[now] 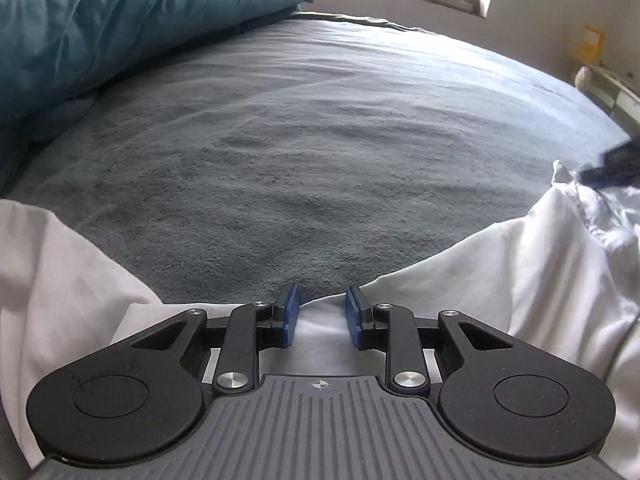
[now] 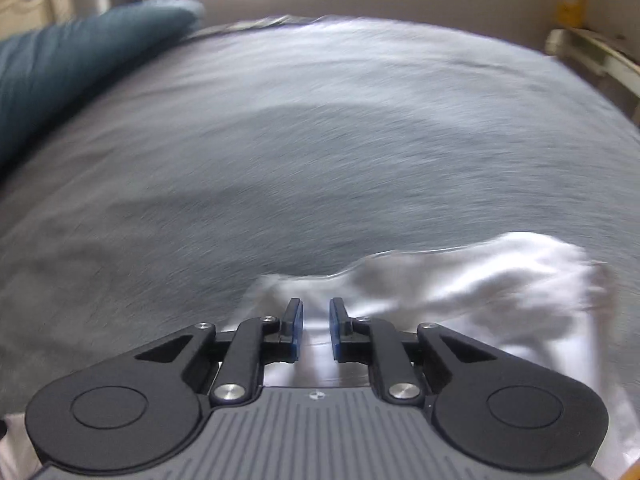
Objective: Fold clothes
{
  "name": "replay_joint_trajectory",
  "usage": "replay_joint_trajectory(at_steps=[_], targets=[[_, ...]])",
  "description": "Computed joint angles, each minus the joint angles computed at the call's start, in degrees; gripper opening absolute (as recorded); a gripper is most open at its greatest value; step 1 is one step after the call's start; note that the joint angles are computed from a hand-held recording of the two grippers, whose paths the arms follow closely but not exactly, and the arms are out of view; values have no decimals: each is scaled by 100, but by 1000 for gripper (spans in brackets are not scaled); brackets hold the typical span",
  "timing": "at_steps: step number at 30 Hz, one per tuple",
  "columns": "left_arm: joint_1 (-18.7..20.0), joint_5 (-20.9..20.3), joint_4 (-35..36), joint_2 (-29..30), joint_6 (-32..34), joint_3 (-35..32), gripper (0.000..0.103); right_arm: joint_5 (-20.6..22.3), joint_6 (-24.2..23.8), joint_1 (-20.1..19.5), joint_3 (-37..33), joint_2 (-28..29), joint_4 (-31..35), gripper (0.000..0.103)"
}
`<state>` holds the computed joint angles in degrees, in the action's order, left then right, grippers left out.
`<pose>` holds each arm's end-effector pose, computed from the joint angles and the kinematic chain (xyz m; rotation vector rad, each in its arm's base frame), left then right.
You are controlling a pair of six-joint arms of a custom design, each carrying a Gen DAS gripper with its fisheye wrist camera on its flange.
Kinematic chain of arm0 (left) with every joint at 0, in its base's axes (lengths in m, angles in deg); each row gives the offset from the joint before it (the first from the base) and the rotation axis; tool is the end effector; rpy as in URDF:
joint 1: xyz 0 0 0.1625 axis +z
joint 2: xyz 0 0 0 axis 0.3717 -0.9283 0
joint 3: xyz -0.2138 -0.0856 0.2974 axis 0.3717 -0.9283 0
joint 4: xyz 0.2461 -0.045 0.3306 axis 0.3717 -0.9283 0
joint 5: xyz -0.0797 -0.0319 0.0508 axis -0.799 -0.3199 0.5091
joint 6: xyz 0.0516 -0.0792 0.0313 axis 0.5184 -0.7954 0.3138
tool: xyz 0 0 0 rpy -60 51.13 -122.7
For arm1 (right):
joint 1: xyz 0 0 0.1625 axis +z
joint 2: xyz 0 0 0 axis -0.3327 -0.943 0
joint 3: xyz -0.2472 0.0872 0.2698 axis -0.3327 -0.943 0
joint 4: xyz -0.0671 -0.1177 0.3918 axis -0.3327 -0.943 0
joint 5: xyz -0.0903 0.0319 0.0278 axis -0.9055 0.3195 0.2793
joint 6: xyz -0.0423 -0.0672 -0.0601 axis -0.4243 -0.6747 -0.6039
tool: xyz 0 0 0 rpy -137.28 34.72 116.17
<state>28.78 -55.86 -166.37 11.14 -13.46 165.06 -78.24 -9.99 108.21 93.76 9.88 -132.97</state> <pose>-0.2334 -0.6234 0.0767 0.2473 2.2719 -0.9253 0.0704 -0.8144 0.2766 0.4323 -2.3275 0.7709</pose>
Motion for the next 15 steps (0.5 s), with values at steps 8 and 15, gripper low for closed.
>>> replay_joint_trajectory(at_steps=[8,15], targets=[[-66,179,-3,-230,-421,119,30,1107,-897,-202,1199,-1683,1926,23],[-425,430,296,-924,-841,817,32,121,-652,-253,1992,-1874,669,26]])
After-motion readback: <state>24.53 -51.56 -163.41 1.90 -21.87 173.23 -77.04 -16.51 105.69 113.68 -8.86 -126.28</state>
